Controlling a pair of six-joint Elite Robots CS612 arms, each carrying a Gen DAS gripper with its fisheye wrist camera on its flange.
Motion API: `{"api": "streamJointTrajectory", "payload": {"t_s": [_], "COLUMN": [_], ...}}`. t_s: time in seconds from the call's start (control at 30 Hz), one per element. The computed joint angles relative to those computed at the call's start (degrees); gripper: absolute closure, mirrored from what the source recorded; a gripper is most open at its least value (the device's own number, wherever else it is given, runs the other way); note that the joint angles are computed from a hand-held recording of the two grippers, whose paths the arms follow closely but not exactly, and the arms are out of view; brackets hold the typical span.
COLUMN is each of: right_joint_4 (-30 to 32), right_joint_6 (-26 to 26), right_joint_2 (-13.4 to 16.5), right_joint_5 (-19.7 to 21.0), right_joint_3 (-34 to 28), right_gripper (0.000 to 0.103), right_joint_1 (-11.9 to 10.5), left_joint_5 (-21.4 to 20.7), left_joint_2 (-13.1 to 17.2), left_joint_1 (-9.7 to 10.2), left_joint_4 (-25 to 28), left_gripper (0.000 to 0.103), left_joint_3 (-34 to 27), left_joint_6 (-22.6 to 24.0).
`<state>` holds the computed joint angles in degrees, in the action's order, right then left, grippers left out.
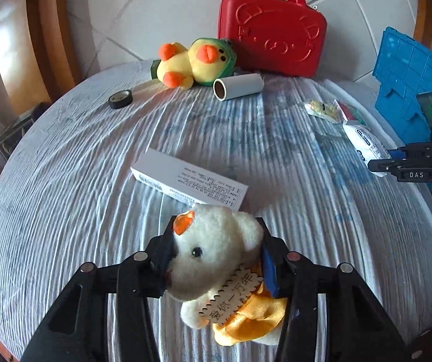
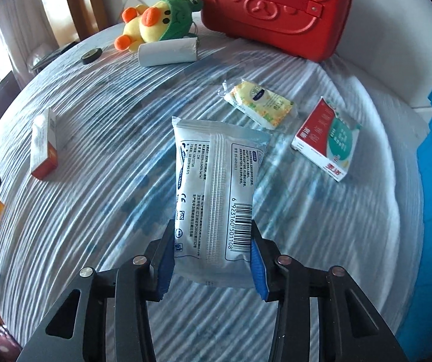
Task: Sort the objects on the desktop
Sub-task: 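Carry teddy and tissue pack into the blue bin and open both tools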
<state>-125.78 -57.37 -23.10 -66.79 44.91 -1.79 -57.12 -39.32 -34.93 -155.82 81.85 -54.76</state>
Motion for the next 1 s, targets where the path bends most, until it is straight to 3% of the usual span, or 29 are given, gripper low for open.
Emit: {"api": "streamJointTrajectory", "payload": {"t_s": [0.3,0.43,0.53,0.73,1.0], "right_joint_4": [-10.98,-17.55,-25.58,-40.64,-55.76], "right_joint_6": [6.42,9.65,14.99,27.71,40.34], "right_joint_2": [-7.5,-11.61,-14.68,-19.74,-24.02], "right_joint_5": [7.38,12.03,14.8,14.58,10.19], "right_joint_3": [11.03,16.28,20.55,28.06,34.27], "right_gripper": [0.061,0.061,0.061,0.061,0.061], "right_joint_1": [-2.73,-4.48,-5.78,-7.38,-8.46], "left_joint_5": [6.29,9.41,8.61,6.57,0.92], "left_joint_2": [-0.65,0.22,1.08,2.46,5.8], "left_joint_1": [-1.45,-1.99,-2.05,-2.49,-3.01], "left_joint_4": [-2.01,-6.15,-10.44,-16.21,-20.92], "left_gripper": [0.057,0.057,0.057,0.057,0.057], "left_joint_3": [-4.34,-8.29,-10.99,-16.27,-25.89], "left_joint_6": [10.65,20.13,27.55,39.76,48.25]}}
